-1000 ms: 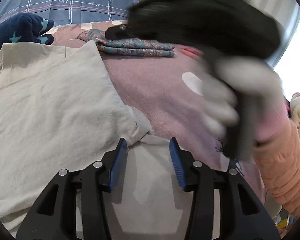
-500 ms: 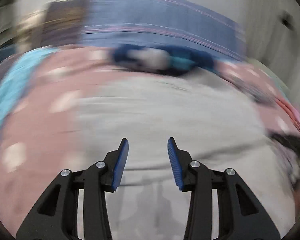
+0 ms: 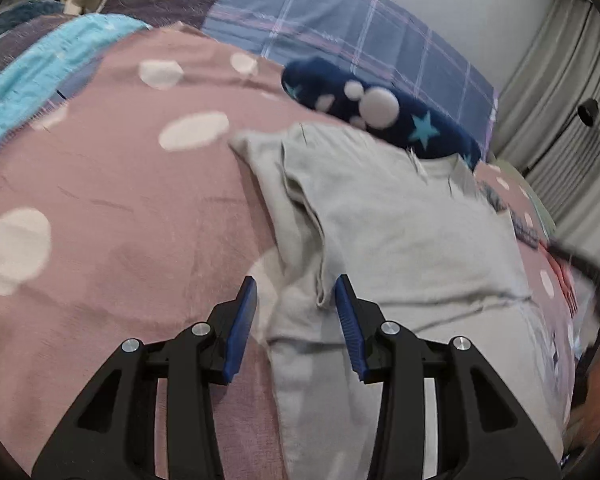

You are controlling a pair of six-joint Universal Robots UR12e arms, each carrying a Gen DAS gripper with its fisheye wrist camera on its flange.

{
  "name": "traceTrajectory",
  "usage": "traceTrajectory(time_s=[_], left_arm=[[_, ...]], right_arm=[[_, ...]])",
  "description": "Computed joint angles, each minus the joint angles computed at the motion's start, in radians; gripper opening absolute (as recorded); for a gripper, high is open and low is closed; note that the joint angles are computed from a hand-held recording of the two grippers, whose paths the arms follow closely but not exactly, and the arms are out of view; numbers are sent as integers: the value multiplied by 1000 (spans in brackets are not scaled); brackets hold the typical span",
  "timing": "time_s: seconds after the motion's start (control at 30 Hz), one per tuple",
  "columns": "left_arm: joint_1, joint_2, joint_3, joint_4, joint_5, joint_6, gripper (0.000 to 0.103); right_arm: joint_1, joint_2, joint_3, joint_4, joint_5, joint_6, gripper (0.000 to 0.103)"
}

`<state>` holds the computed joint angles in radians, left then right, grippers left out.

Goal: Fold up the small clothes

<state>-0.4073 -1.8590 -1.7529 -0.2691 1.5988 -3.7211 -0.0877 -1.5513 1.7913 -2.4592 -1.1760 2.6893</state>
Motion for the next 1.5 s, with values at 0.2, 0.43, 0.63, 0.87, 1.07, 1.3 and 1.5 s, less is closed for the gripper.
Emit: traceTrajectory(time_s=[0.2,0.43,0.63,0.87,1.07,1.3,1.5], left_arm=[[15,-2,-34,97,-53,-30,45],[49,-4,-87,243,-152,-114,40],[57,-7,-100,289,-189,-131,30],[46,6,-99,244,-183,-84,11],[28,19,-97,192,-139,-16,13],[41,21,-118,242,-173,-58,17],[15,33,-116,221,-12,-59,30]], right_arm=[[182,97,-147,56,-73,-63,30],[377,267,-344,142,-206,-88,38],[476,380,-450,199,-349,-116,54],[516,458,-494,146,-506,-49,3],[463,454,-487,122,-312,84,0],[314,216,-210,-90,-136,99,45],[57,9,44,-93,-139,258,35]])
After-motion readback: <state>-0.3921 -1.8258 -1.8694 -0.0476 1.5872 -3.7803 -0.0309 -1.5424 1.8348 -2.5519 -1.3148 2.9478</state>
